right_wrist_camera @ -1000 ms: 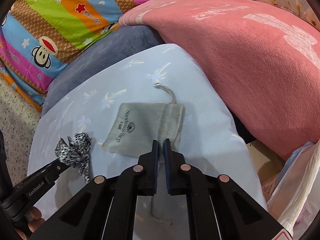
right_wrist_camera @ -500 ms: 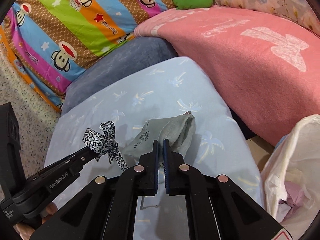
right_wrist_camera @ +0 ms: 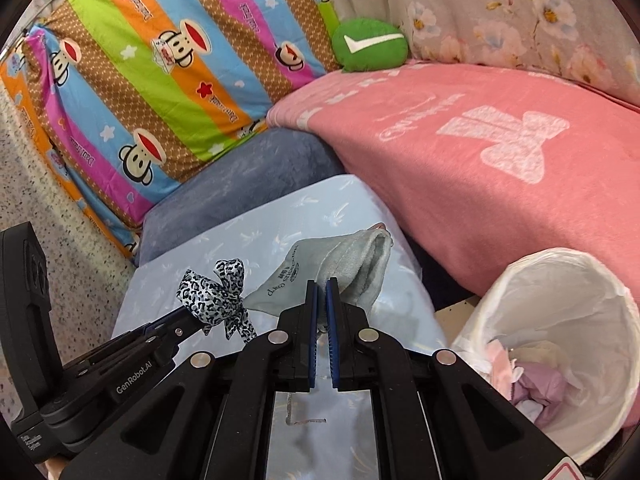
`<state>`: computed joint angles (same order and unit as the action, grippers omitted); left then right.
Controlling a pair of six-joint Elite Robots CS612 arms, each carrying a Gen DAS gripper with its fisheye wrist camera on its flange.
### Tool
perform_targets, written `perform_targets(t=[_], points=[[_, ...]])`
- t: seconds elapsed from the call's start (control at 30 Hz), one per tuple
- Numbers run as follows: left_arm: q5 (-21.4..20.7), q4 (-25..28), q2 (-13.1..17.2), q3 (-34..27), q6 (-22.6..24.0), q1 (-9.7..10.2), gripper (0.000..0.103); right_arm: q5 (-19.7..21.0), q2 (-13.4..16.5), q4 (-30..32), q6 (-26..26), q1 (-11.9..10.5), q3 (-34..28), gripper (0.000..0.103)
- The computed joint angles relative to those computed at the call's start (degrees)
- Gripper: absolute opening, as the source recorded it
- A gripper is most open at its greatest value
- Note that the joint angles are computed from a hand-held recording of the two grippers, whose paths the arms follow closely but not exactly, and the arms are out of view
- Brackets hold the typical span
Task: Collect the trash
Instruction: 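Carry scrunchie with left tool and grey pouch with right tool into bin, releasing both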
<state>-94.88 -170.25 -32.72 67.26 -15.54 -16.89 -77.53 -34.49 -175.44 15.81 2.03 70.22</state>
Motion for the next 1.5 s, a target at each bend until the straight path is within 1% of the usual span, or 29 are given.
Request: perform_targets(t=[0.37,0.73,0.93,1.23,1.5], points=[[-0.8,-5.4,-2.9,4.6,3.5,-2.04,0.007,-1.6,-5.0,-8.2,2.0,-2.0,8.7,0.005],[-1.9,-8.2,-4.6,7.0,7.2,-4.35,0.007,-3.2,-8.7,-14.5,4.1,-4.5,15.6,0.005],[-3.1,-7.8,-4.7,6.6,8.9,-5.35,0.008,-4.4,-9.9,-16.7,5.3,-5.9,18.3,0.005],[-7.2,-5.4,-3.9,4.6,10.5,-6.21,0.008,-5.9,-10.7,-18.2,7.1,-7.8,20.5,0.005],[-8.5,-3.6,-3.1,3.1,11.2,-7.06,0.008,-6.6,-10.7,-18.5,7.7,-8.8,21.3,0.005]])
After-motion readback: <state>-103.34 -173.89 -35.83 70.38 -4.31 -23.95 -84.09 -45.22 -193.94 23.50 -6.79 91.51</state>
